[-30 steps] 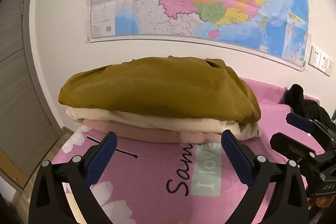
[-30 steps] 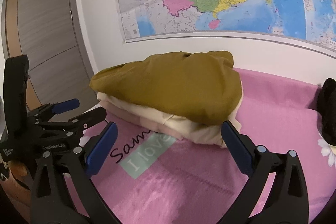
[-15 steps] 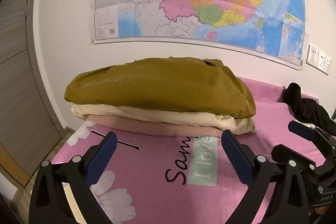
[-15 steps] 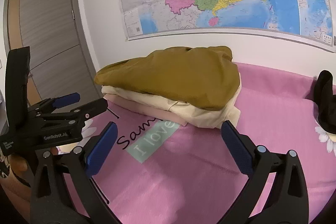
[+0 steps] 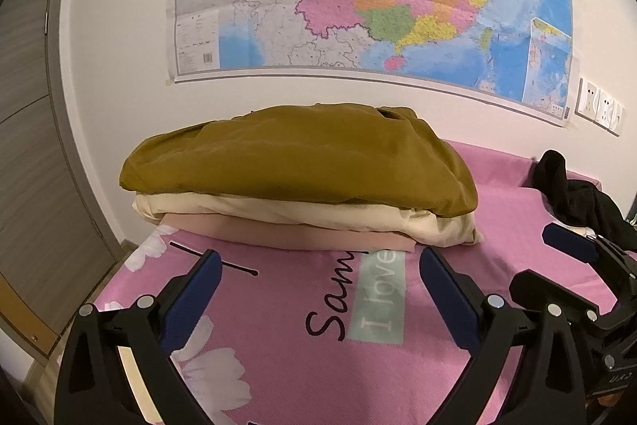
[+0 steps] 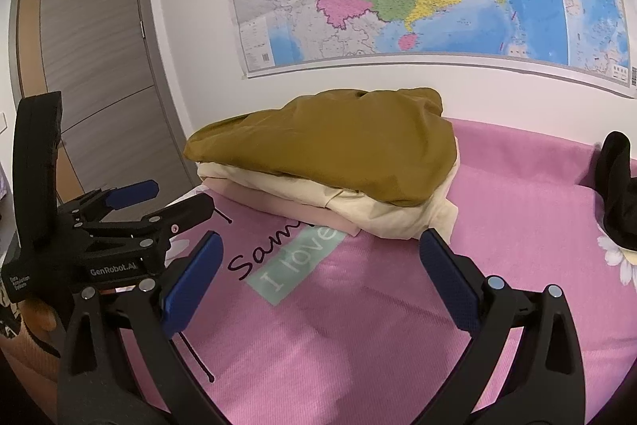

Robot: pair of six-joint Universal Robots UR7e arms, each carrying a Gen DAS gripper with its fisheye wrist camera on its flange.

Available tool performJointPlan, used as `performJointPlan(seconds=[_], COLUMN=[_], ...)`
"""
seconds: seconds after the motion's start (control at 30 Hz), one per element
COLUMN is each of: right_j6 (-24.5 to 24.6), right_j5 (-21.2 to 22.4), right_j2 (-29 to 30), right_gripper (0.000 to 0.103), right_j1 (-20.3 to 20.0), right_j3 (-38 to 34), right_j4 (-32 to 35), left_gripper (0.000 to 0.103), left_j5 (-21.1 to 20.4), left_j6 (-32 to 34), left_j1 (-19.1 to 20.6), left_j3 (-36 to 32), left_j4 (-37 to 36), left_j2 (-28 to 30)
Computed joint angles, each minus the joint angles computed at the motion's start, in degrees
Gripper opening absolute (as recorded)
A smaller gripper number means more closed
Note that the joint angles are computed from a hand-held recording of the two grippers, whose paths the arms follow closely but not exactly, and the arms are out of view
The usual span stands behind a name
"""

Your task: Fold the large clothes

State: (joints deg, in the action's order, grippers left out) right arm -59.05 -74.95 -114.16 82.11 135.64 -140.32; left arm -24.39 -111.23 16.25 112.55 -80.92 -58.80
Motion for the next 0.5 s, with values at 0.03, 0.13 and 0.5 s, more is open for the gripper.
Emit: performJointPlan(seconds=[0.03,0.13,0.5], right_j6=[0.0,-0.1,-0.2], right_j5=[0.1,0.1,0.3], right_j2=[-0.1,-0.3,-0.7], right_gripper=[0.097,0.097,0.097], right_j1=[-0.1,-0.1,-0.7], right_j3=[0.0,0.1,0.2], right_j4=[0.2,0.1,0.6], left_gripper=[0.096,0.096,0.096], left_j5=[0.0,0.1,0.1], left_j6=[0.0,0.3,0.1], left_j1=[0.1,0.1,0.0], left_j3=[-0.1,0.0,0.0], left_j4=[0.1,-0.3,-0.4], left_j2=[0.0,-0.1,0.0])
